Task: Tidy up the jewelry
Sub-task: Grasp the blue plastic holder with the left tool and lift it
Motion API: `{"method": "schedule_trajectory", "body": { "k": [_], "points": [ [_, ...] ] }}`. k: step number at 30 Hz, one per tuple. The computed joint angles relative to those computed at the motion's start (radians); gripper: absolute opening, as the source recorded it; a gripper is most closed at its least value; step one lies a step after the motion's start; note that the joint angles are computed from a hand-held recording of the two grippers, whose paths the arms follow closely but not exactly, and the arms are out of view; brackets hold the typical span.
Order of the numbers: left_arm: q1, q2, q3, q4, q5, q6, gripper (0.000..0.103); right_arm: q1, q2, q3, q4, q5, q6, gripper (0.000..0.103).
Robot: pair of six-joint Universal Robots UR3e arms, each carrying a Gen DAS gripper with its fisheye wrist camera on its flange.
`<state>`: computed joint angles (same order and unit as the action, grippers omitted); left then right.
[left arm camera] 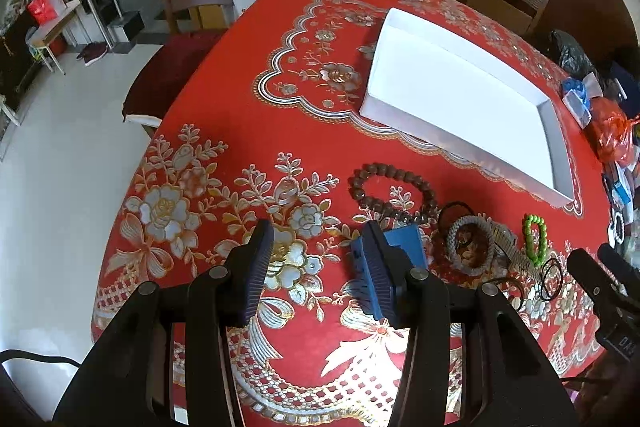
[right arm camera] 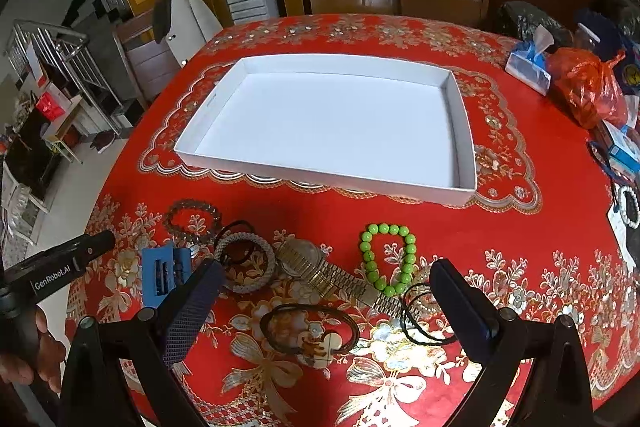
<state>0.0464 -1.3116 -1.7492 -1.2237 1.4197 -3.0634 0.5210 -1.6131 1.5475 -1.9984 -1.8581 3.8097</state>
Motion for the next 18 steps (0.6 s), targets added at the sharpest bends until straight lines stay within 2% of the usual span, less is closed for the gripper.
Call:
{"method": "schedule_trajectory", "body": {
  "k": [13,16,18],
  "points": [
    [-0.048,-0.025,0.027,-0.035,-0.021,-0.002,0.049,-0.008,0.013,-0.012,-0.002,0.032,-0.008,0.103],
    [-0.059,-0.032,0.035,-0.041,-0.018,-0.006,0.057,-0.007,0.021,-0.026,0.005,0.027,-0.015,0.103],
    [-0.064,-0.035,0.035,-0.039,-0.017,-0.009,0.058,-0.009,0.021,-0.026,0.001,0.031,-0.016,0.103]
  ]
}}
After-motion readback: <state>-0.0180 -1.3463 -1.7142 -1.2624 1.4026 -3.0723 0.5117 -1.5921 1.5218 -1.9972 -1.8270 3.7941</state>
